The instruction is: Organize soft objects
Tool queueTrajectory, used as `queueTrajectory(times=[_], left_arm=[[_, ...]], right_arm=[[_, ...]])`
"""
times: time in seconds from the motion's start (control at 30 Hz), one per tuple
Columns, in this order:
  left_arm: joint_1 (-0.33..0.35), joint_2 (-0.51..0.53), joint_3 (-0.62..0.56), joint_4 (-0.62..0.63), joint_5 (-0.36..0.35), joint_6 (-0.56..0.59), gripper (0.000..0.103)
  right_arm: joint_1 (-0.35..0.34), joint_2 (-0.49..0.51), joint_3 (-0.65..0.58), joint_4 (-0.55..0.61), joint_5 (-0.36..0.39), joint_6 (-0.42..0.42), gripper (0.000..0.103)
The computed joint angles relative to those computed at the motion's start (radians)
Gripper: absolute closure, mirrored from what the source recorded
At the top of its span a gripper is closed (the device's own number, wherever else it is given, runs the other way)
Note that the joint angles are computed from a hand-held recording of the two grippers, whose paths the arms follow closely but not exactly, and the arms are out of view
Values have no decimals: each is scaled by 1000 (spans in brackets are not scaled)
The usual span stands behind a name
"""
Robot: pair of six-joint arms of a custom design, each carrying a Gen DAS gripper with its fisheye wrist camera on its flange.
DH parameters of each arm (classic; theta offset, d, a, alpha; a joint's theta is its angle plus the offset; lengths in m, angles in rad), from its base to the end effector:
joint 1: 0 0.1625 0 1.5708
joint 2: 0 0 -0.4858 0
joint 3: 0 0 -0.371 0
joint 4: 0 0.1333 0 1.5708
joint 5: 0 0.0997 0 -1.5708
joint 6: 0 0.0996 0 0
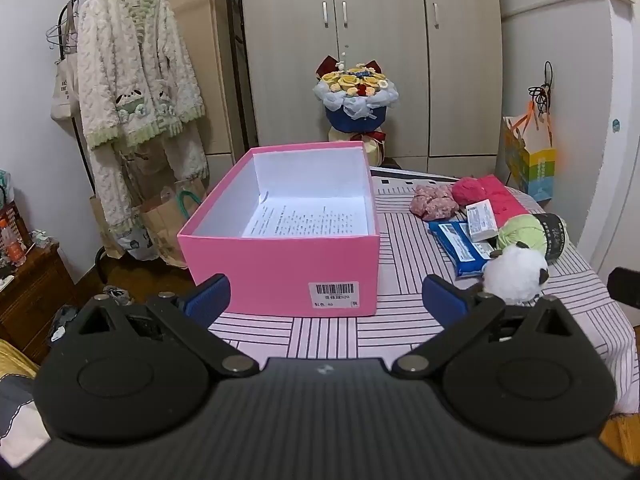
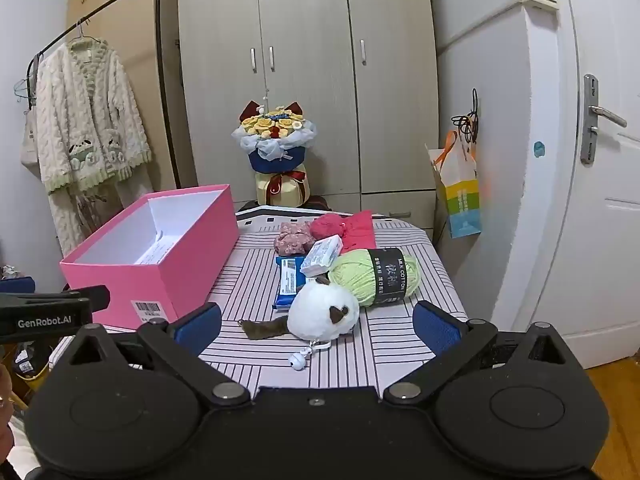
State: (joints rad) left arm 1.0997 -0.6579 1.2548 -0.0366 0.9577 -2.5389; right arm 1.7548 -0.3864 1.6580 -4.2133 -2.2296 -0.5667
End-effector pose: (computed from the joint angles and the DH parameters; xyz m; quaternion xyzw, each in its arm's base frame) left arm -0.1512 -0.7167 0.1233 0.3012 0.7916 -0.4431 0.2938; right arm 0.1912 -0.6320 0.0731 0.0780 -0.7566 0.5404 0.3598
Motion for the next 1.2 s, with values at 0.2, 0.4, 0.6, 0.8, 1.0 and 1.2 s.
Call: queueTrajectory(times=[0.2,0.4,0.6,0.8,1.0,1.2], left_arm=[[-2,4,-9,30,1,-6,0],[18,7,-35,112,63,-19,0],[14,0,-23,124,71,-6,0],[11,6,-27,129,45,-6,0],[18,19,-50,156,32,-40,0],[23,31,-70,174,26,-46,0]], right_arm=[[1,8,-7,-10,-8,-17,0],[-1,4,3,1,-18,-3,0],[-5,-4,12,6,-16,-12,0],[-6,-4,21,-4,-12,-26,0],[-10,8,15,-14,-9,-39,0],[-10,18,0,-12,-16,-57,0]])
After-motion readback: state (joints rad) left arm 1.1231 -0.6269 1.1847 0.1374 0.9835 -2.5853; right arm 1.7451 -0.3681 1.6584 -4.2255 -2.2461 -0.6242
